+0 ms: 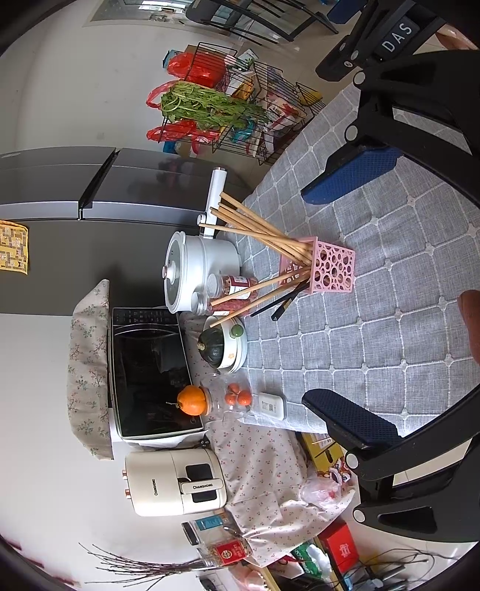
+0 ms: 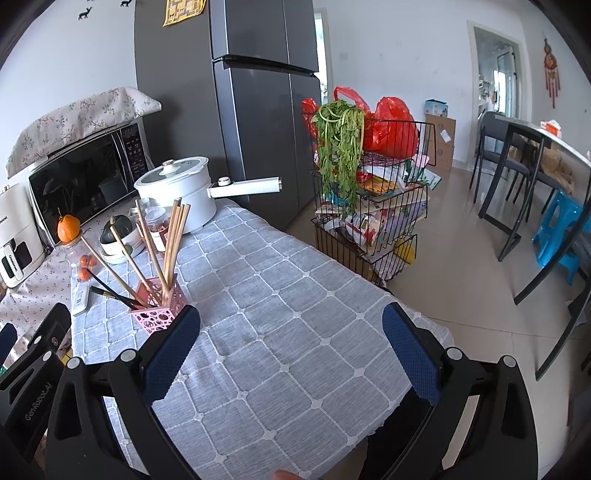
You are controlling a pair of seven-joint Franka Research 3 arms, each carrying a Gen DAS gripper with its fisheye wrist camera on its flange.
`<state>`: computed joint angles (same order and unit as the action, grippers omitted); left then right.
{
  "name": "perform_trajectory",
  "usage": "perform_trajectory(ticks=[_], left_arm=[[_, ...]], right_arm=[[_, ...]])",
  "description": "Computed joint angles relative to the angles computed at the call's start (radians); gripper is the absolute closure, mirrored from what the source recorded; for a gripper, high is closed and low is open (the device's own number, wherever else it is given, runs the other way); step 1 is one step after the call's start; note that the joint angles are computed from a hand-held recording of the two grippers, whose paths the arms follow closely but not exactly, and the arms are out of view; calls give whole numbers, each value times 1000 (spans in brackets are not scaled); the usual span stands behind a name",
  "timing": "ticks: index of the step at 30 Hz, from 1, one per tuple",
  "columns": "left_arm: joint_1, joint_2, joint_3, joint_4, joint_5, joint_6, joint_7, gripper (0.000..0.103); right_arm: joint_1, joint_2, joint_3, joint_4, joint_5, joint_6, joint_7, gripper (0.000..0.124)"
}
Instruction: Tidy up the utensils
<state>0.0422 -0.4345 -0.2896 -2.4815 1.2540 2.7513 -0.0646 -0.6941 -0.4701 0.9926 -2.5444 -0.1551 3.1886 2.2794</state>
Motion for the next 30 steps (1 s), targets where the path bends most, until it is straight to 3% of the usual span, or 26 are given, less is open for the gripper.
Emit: perform_trajectory(ticks=[30], left_arm=[[-1, 0, 2, -10, 0, 1, -3, 7]], right_arm=[[21, 25, -28, 7, -27, -12, 11, 28]])
